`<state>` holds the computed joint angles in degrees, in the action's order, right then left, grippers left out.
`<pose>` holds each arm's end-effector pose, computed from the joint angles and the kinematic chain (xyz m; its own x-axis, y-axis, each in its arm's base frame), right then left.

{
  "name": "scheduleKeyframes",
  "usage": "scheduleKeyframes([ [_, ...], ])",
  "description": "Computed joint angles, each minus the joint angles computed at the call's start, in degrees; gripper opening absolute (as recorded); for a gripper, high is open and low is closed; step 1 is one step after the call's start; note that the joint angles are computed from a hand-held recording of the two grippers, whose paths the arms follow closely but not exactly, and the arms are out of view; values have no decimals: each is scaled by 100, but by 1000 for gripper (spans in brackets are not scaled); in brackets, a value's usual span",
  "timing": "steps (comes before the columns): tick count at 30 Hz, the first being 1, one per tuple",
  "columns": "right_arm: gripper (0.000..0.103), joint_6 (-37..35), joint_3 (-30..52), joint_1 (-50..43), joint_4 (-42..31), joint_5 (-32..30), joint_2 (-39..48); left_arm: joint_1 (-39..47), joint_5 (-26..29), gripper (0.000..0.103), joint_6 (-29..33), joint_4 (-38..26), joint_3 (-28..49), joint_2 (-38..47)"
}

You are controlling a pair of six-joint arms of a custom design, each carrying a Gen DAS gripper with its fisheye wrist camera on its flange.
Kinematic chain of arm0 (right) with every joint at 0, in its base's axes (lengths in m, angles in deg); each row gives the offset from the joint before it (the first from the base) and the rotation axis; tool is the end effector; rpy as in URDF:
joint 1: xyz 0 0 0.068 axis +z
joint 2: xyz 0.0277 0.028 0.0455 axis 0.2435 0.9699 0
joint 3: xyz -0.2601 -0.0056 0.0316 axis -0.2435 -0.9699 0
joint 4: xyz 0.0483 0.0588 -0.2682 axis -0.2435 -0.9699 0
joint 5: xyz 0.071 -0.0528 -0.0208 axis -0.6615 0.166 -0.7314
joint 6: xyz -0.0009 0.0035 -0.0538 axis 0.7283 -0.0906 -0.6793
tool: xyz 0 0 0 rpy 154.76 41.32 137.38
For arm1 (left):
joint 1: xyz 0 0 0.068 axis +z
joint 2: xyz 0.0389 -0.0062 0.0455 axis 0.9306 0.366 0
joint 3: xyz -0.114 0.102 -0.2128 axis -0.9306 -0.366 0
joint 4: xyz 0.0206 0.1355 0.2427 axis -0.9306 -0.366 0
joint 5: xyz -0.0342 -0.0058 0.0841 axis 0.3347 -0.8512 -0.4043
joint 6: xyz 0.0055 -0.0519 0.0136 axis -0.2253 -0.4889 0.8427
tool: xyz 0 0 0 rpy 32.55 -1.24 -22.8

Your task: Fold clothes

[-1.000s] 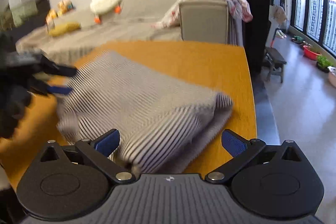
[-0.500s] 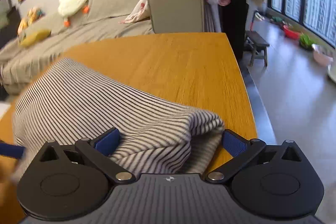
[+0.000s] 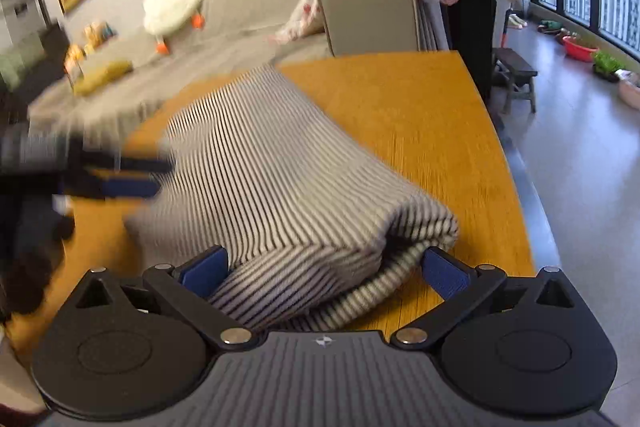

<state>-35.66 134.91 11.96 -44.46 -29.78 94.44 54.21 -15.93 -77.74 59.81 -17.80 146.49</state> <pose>0.3407 0.0077 0.1029 -0.6170 -0.1833 -0.7653 -0.5316 0.8141 0.2337 0.2723 -0.0740 0.0970 -0.6884 -0.2855 -0.6667 0.0307 0.9070 -0.4201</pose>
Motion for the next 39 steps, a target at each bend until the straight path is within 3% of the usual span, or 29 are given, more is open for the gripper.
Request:
scheduleKeyframes([
  [4, 103, 182, 76, 68, 911, 191, 54, -490, -396, 102, 455, -201, -272, -264],
  [8, 103, -118, 643, 535, 316, 899, 512, -695, -792, 102, 636, -56, -252, 1],
  [12, 103, -493, -341, 882, 956, 1013, 103, -399, -814, 102, 589, 127, -412, -5],
  [19, 103, 54, -803, 881, 730, 665, -386, -339, -1135, 102, 421, -56, -495, -258],
  [25, 103, -176, -762, 633, 729, 297, -200, -1413, -1885, 102, 197, -522, -1131, -1597],
  [30, 103, -468, -426, 121, 315, -374, -285, -2596, -2959, 103, 431, -859, -1099, -1398],
  [33, 103, -406, -402, 125, 720, 231, -264, -2676, -3072, 103, 376, -866, -1100, -1336],
  [36, 103, -1186, -604, 346, 625, 1007, -231, -2707, -3133, 103, 348, -956, -1139, -1419],
  [38, 103, -1301, -1259, 369, 1379, 1013, -431, -2709, -3163, 103, 356, -1071, -1181, -1539],
  [39, 103, -1414, -1340, 371, 1238, 920, -571, -2696, -3167, 103, 360, -1134, -1207, -1613],
])
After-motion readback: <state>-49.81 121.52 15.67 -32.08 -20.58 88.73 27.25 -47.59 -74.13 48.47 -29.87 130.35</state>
